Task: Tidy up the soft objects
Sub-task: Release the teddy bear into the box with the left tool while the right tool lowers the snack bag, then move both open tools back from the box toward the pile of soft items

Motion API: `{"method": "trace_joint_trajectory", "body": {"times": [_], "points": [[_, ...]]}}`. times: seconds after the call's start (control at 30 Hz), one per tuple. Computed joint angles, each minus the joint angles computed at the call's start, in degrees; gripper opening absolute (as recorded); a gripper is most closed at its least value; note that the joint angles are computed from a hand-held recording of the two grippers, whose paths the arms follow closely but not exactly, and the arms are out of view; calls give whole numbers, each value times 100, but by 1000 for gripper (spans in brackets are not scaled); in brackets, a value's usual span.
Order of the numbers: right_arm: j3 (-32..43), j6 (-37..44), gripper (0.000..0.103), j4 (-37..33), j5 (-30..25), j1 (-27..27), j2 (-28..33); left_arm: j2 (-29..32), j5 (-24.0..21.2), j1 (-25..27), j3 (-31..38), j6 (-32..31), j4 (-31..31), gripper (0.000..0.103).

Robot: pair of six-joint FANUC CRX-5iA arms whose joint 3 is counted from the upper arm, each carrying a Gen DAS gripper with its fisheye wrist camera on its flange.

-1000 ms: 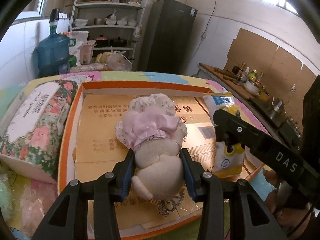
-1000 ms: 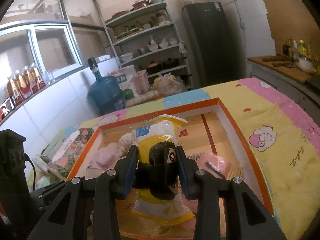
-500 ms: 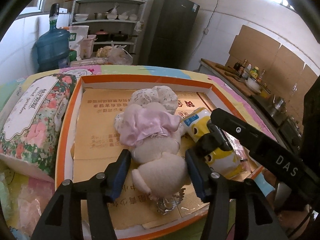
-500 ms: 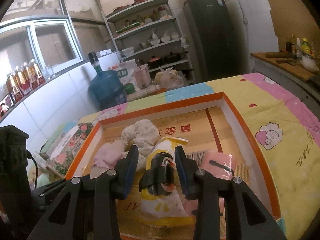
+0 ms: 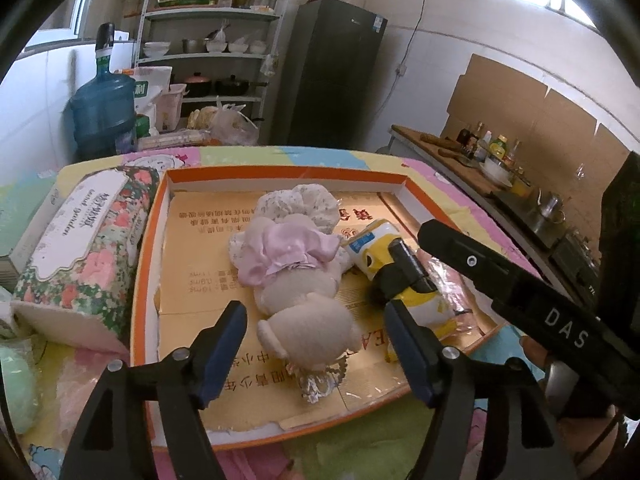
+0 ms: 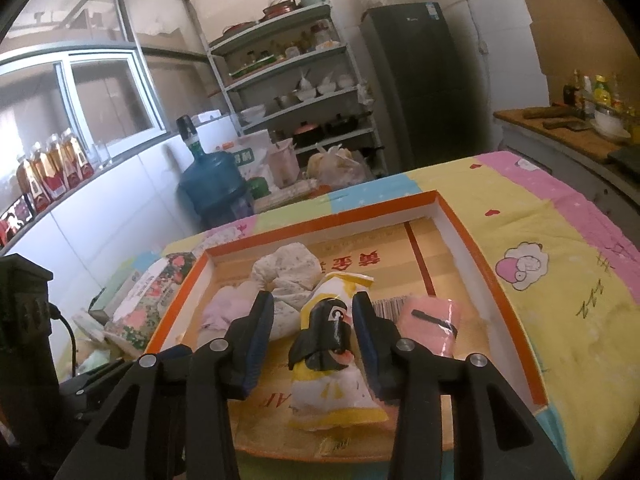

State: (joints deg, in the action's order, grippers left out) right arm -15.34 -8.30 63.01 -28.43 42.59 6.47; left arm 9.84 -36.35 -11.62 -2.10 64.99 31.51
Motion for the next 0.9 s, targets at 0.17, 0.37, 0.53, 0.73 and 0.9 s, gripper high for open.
{"method": "trace_joint_trajectory", "body": {"times": [0.17, 0.37, 0.53, 0.73, 0.9], "points": [[-86, -155, 48, 125, -112, 81, -108, -170, 115, 13, -175, -92, 95, 72], [-184, -296, 49, 247, -267, 198, -246, -403, 275, 41, -416, -269, 272, 72], [-209, -371, 50, 355, -444, 341, -327, -613, 398, 67, -641, -429, 434, 72], [-278, -511, 51, 500, -602, 498, -432, -907, 529, 118, -931, -581, 548, 72], [-268, -620, 53, 603, -761, 677, -460, -1140, 658, 196, -1157, -702, 656, 72]]}}
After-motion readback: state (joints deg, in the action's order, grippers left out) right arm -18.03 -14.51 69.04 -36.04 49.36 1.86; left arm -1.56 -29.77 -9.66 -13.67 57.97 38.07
